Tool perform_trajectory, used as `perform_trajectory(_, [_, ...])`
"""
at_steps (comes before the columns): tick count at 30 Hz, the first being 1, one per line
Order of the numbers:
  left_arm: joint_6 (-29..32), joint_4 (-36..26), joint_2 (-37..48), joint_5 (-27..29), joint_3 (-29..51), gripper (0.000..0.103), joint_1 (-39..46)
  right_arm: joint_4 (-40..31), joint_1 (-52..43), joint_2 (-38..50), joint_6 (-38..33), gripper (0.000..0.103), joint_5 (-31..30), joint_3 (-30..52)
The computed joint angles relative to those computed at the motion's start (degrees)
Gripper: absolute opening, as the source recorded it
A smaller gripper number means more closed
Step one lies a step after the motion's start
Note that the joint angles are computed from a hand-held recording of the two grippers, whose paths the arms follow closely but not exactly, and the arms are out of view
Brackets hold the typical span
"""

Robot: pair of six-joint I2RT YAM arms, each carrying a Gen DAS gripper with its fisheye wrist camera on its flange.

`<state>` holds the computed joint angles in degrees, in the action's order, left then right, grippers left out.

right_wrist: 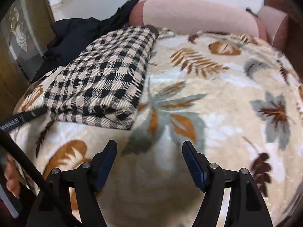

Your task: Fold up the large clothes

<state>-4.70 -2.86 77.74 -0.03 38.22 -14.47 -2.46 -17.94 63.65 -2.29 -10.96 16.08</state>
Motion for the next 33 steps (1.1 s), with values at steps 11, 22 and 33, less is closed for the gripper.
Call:
perform_trajectory(11, [-6.0, 3.7, -25.5, -6.8, -11.7, 0.093, 1.6, -4.2, -0.8, -12.2, -0.9, 0.076, -0.6, -3.8])
perform_trajectory(22, [-2.5, 0.8, -15.5, -1.7, -12.0, 0.093, 0.3, -2.5, 8.1, -10.6, 3.1, 0.076, 7.4, -5.3])
perform_trajectory(33, [-0.5, -0.4, -4.1, -2.7, -8.7, 0.093, -1.6, 2.3, 10.4, -4.4, 3.3, 0.076, 10.9, -5.7])
